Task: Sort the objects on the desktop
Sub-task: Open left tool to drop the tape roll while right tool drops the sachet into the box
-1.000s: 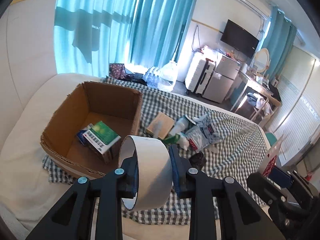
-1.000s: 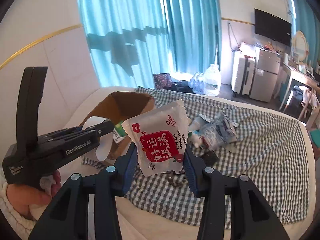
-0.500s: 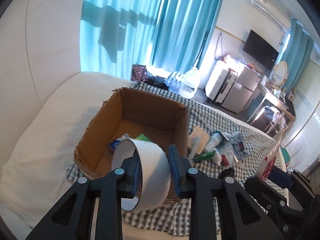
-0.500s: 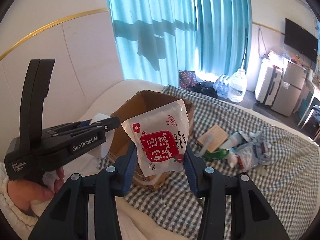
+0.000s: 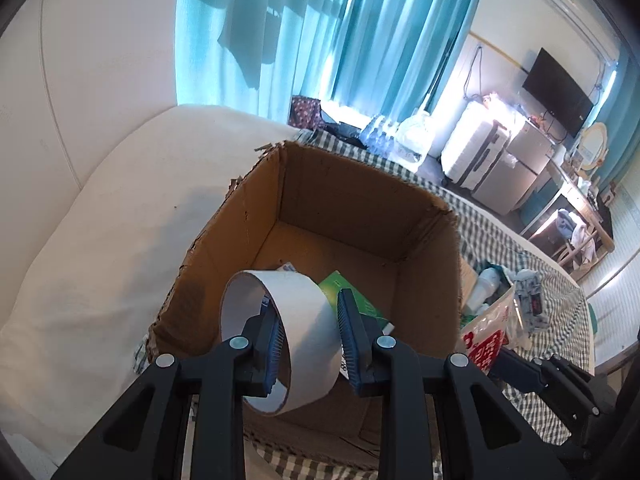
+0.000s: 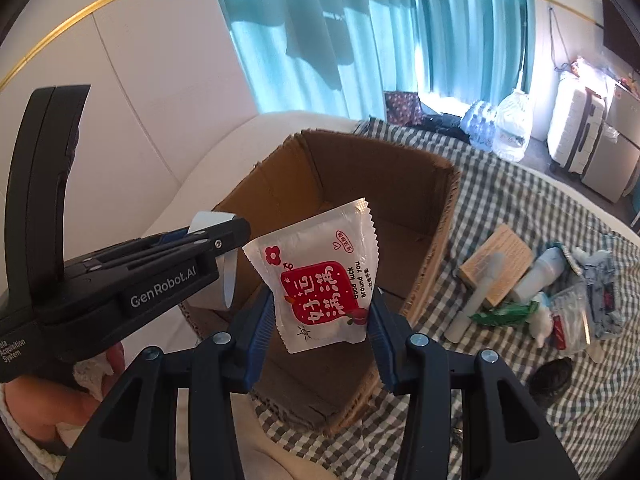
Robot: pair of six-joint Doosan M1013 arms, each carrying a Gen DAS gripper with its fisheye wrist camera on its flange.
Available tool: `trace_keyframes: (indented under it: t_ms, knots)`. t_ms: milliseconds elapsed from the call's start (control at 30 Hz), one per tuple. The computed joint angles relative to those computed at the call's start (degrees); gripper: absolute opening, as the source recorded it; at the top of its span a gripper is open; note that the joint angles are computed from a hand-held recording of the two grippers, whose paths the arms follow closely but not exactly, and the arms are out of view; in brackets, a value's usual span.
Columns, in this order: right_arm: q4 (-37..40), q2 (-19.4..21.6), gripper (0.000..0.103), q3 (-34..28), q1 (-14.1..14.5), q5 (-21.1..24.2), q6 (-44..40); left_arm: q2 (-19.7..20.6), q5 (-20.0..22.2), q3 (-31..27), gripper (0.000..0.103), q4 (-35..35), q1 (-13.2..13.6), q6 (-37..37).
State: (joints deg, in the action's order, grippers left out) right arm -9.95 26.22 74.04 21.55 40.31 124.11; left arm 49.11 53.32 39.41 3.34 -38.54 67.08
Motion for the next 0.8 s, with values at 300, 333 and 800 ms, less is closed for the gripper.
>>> trace_keyframes:
  t_ms: [300,333,800]
  knots:
    - [-4.11,0.0,0.08,3.09,-0.65,-5.54,6.28,1.66,1.72,-2.09,0.084,2.48,0.22,-2.1]
    - [-3.67,-0.2,0.08,3.5,-0.92,-5.88,6.44,1.9,2.37,-2.48,0.084,2.31,0.28,-2.57]
    - [-21.78,-9.96,0.08,15.89,1.24,-3.68,27.75,-6.66,-4.03,11.51,0.096,3.03,-2.93,-4.09]
